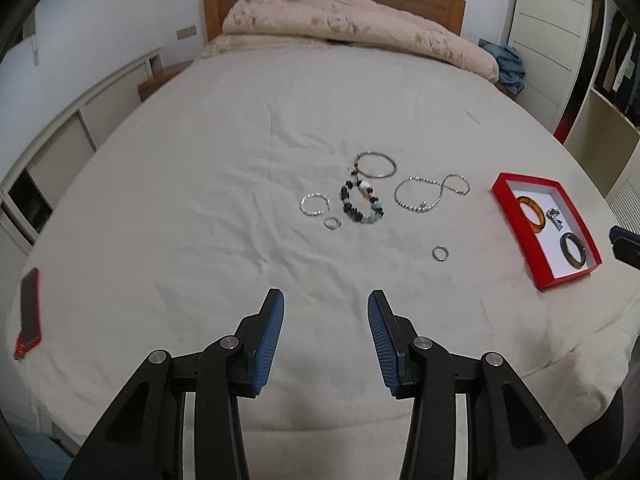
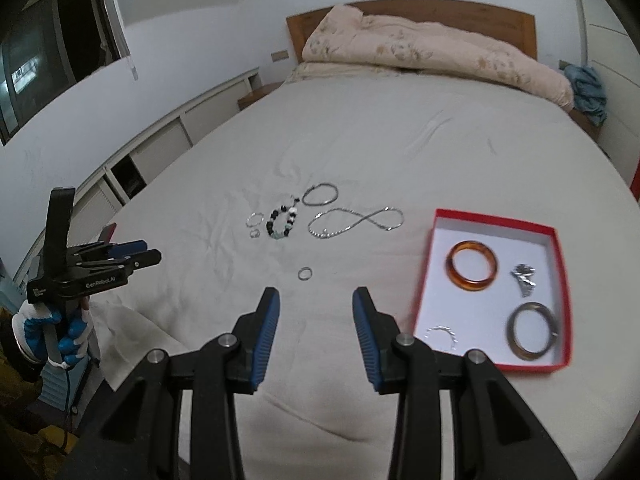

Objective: Organize jewelry
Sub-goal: 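Withdraw both tools from the box toward the small silver rings, then grasp a small silver ring with the left tool while the right tool closes on another ring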

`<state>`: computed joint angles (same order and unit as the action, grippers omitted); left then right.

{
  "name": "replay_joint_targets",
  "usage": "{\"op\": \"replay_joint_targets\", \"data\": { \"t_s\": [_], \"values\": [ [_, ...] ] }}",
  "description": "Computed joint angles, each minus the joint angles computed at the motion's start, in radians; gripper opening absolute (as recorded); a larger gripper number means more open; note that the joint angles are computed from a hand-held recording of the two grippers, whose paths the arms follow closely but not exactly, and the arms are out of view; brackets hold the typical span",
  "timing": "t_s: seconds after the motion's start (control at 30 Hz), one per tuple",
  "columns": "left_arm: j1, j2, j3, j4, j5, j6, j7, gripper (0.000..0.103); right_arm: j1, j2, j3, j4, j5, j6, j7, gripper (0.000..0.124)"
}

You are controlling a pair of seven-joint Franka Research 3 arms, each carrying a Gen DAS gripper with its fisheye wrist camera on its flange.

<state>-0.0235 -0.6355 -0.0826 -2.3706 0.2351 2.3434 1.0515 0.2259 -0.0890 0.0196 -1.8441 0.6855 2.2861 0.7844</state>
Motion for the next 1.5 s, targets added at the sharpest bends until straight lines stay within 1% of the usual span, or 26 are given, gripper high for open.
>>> {"op": "replay_joint_targets", "data": {
  "t_s": [0.23,0.3,0.43,0.57,0.73,0.87,0.93,0.97,1.1,1.27,1.33,1.37,1.5],
  "values": [
    [0.004,0.149,0.05,0.016,-0.057,0.113,0.049,0.04,0.02,0.18,0.039,0.128,-0.048,-0.029,0.029,0.036],
    [0.009,0.198,0.057,0.034,-0.074,0.142,0.071,0.04,0.026,0.239,0.053,0.174,-0.066,-0.042,0.036,0.036],
    [0.023,0.301,0.06,0.083,-0.107,0.193,0.11,0.037,0.035,0.341,0.076,0.253,-0.102,-0.054,0.05,0.036],
    [0.044,0.379,0.052,0.128,-0.124,0.222,0.119,0.033,0.04,0.416,0.091,0.306,-0.133,-0.047,0.044,0.036],
    [0.062,0.438,0.043,0.16,-0.136,0.231,0.129,0.031,0.038,0.452,0.106,0.326,-0.142,-0.043,0.024,0.035],
    [0.074,0.459,0.032,0.177,-0.116,0.232,0.123,0.031,0.043,0.454,0.108,0.311,-0.154,-0.025,0.011,0.035],
    [0.079,0.468,0.029,0.186,-0.105,0.233,0.118,0.029,0.043,0.458,0.11,0.311,-0.153,-0.018,0.014,0.035],
    [0.081,0.475,0.025,0.193,-0.097,0.231,0.108,0.027,0.043,0.46,0.111,0.312,-0.151,-0.016,0.016,0.034],
    [0.084,0.484,0.022,0.201,-0.088,0.232,0.091,0.023,0.042,0.464,0.114,0.317,-0.15,-0.02,0.011,0.025],
    [0.085,0.489,0.022,0.204,-0.078,0.236,0.089,0.022,0.044,0.469,0.117,0.322,-0.148,-0.021,0.007,0.022],
    [0.085,0.496,0.019,0.211,-0.073,0.235,0.082,0.021,0.044,0.466,0.117,0.316,-0.148,-0.018,0.002,0.019],
    [0.085,0.497,0.019,0.213,-0.07,0.235,0.079,0.019,0.045,0.466,0.117,0.316,-0.15,-0.018,0.002,0.019],
    [0.087,0.497,0.018,0.211,-0.058,0.24,0.069,0.019,0.052,0.47,0.116,0.319,-0.166,-0.013,-0.003,0.019]
  ]
}}
